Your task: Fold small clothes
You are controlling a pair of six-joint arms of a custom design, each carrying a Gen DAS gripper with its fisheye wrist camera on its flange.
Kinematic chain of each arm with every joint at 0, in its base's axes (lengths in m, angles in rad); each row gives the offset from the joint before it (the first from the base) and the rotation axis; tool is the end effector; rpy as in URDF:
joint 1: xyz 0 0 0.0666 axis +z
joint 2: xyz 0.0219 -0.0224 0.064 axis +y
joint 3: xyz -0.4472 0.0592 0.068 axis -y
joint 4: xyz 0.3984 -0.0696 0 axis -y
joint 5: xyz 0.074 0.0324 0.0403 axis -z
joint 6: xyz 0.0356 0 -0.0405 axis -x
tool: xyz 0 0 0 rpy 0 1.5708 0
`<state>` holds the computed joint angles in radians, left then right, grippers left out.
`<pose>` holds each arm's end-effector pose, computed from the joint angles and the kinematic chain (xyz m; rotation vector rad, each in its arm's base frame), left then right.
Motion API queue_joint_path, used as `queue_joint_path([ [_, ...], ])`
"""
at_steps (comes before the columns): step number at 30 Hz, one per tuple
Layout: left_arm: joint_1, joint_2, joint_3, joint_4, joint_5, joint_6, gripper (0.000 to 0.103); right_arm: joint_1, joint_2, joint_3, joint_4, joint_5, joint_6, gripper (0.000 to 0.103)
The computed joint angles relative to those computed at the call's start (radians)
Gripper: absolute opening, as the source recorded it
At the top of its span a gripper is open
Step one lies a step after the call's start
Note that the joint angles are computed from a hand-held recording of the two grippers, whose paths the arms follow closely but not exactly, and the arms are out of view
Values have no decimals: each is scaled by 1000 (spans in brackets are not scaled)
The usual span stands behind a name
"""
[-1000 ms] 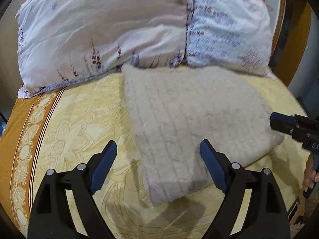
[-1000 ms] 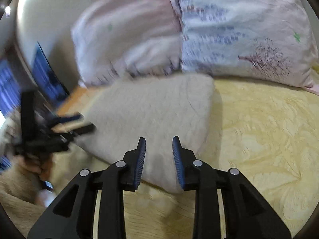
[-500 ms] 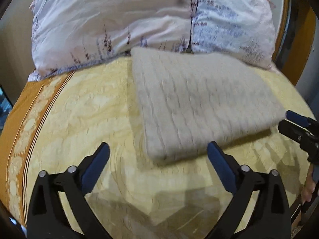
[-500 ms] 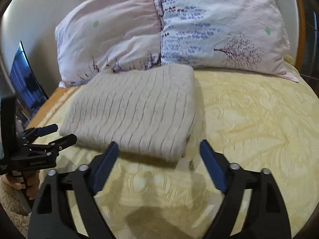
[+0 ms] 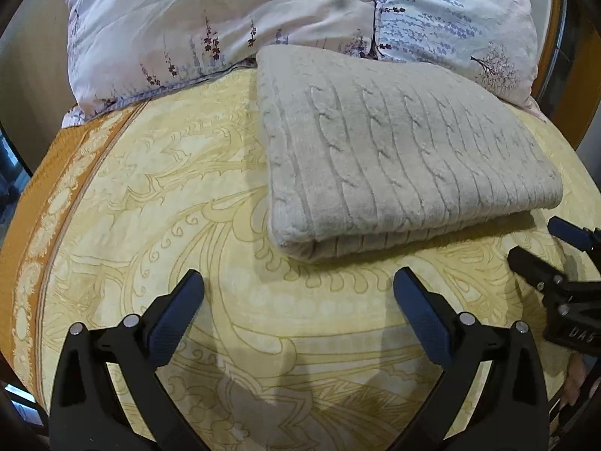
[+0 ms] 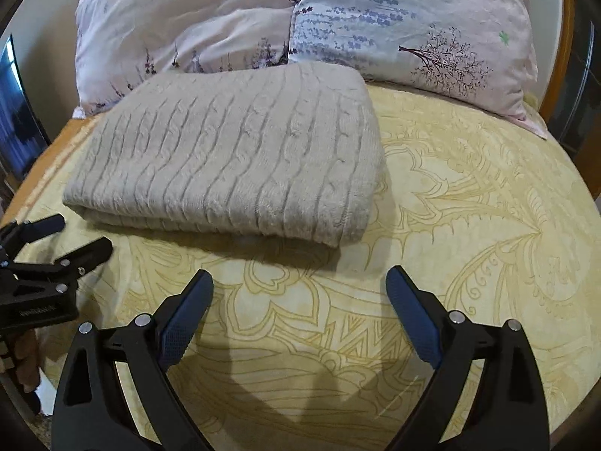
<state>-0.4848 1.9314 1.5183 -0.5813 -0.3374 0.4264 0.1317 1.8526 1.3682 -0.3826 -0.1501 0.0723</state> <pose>0.5952 -0.3006 0.2748 -0.0528 2.4838 0.0558 0.6285 0.0882 0.2723 -0.3148 2.4152 0.2095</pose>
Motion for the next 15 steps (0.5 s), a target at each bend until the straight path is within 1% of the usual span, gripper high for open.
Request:
queue_joint_path([
  [2, -3, -2, -7, 10, -9, -5, 101, 4, 0, 0, -4, 13, 5, 99],
  [5, -3, -6, -16, 24, -9, -6, 101, 4, 1, 2, -10, 19, 0, 101],
  [15, -4, -5, -19, 35, -10, -8, 101, 5, 2, 2, -14, 28, -4, 102],
])
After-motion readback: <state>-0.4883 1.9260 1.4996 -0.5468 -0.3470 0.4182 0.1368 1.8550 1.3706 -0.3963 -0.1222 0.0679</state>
